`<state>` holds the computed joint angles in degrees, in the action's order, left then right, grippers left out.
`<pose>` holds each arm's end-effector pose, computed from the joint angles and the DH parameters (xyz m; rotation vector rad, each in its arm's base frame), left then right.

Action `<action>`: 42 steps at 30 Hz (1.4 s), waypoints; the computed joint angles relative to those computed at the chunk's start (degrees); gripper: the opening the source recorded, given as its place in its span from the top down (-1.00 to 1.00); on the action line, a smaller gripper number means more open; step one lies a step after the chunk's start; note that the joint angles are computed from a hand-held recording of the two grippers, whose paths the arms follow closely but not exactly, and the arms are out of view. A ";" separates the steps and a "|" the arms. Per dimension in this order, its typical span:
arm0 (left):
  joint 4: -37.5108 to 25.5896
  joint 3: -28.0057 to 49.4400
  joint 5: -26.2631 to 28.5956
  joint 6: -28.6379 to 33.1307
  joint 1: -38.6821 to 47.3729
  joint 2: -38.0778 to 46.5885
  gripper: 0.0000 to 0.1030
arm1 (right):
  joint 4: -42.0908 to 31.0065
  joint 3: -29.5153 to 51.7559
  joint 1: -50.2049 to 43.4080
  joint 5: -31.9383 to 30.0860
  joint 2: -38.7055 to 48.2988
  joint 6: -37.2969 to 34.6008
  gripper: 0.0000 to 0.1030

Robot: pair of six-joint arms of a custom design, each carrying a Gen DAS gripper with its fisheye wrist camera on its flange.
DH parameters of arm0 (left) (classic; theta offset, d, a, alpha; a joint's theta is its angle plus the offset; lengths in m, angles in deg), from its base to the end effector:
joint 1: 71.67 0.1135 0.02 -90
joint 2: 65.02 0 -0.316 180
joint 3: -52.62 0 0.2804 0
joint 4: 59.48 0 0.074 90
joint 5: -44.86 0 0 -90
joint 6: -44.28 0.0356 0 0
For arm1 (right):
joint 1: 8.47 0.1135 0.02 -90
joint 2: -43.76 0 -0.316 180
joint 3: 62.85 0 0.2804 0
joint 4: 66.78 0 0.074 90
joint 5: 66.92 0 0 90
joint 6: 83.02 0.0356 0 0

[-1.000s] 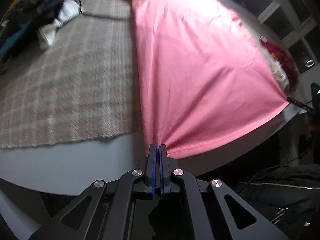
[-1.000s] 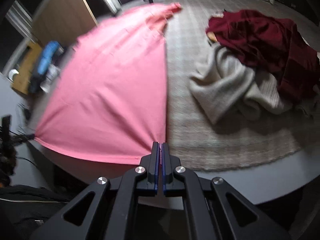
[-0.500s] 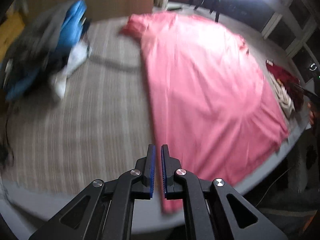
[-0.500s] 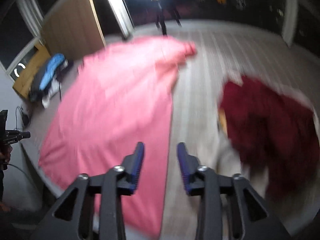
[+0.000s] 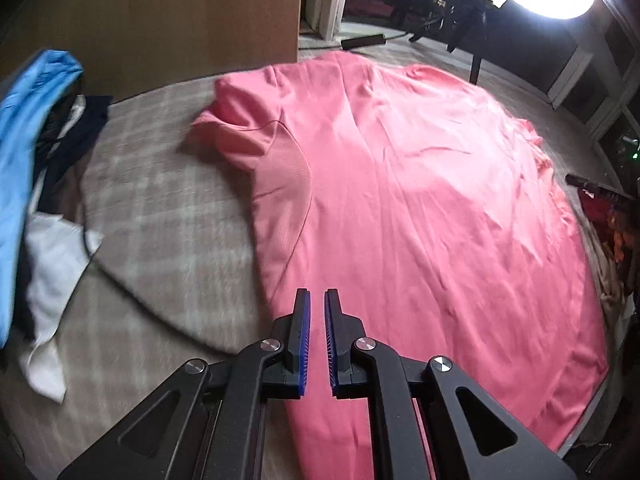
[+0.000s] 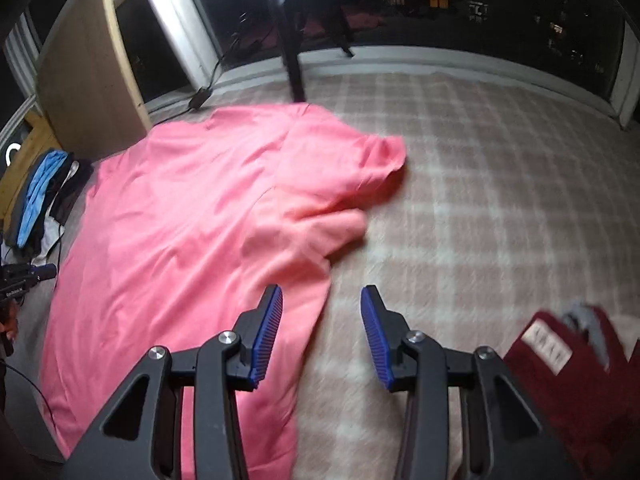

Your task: Fold clothes

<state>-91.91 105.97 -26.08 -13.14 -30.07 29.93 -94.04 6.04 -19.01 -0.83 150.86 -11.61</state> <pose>0.2220 0.1816 0.1387 -0.1499 2.7148 -0.1341 0.3737 -0.0549 0.1452 -0.3019 2.5853 0.3907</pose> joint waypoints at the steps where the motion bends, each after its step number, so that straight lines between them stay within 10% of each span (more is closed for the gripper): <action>1: 0.56 0.31 -0.59 -0.19 -0.69 1.25 0.84 | -0.69 1.26 -0.49 -0.90 1.00 0.51 0.22; 15: 0.58 0.80 -1.81 0.78 -2.93 3.48 0.85 | -5.88 16.93 0.22 -7.73 14.59 7.32 0.22; 18: 0.37 0.38 -1.61 1.05 -2.72 3.03 0.85 | -4.10 15.59 1.93 -5.07 12.85 3.65 0.94; 23: 0.32 -0.59 -1.44 1.32 -2.56 2.05 0.85 | 1.36 13.17 2.57 -0.62 9.98 1.92 0.94; 27: 0.13 -1.30 -1.73 1.51 -2.76 1.18 0.85 | -0.61 12.78 0.90 1.40 8.83 4.85 0.42; 38: 0.19 -3.92 -1.51 1.98 -2.69 -1.51 0.85 | -8.32 -2.15 -2.63 -5.87 0.30 -5.60 0.42; 40: 0.26 -4.61 -1.93 1.87 -2.94 -2.32 0.85 | -6.64 -3.51 -2.38 -3.89 -0.28 -5.78 0.92; 42: 0.30 -5.29 -2.36 1.73 -3.20 -3.14 0.85 | -6.35 -3.93 -4.20 -3.90 -1.56 -4.20 0.92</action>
<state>-91.61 100.68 -28.44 -11.40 -33.27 26.79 -100.39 2.11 -23.21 -4.73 149.30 -15.81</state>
